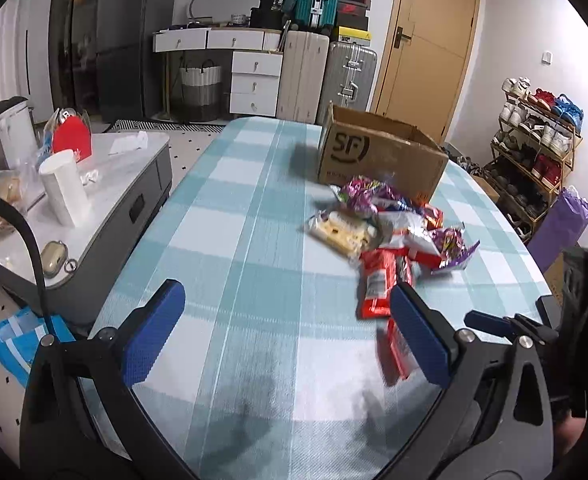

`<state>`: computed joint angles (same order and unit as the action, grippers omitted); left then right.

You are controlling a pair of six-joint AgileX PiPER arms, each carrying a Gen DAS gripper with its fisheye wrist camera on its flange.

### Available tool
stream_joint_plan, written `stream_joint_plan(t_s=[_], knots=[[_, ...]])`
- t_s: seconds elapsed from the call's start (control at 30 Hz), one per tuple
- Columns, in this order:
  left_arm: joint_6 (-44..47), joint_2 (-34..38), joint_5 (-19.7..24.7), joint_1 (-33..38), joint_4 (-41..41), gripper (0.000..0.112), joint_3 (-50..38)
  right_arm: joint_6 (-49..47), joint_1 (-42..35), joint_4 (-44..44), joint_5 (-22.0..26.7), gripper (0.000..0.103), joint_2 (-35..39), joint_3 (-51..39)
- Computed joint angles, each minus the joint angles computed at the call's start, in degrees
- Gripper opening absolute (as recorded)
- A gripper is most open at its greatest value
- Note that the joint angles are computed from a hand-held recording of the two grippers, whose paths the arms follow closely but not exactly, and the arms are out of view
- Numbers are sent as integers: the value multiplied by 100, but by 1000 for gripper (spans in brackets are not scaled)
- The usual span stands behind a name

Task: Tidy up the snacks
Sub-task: 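Move both tools back toward the snack pile, then grasp the white wrapped pack with the right tool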

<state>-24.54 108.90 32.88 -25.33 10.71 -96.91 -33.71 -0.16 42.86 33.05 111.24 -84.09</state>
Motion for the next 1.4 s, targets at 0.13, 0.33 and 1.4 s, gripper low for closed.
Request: stream_joint_plan(t_s=[0.13, 0.33, 1.4], knots=[[86, -63, -167, 54, -143, 102, 320, 474, 168, -416, 3, 102, 256, -263], [333, -74, -283, 175, -483, 102, 659, 732, 337, -747, -64, 98, 433, -430], [1006, 655, 412, 81, -1278, 102, -121, -1339, -432, 859, -507, 55, -252, 546]])
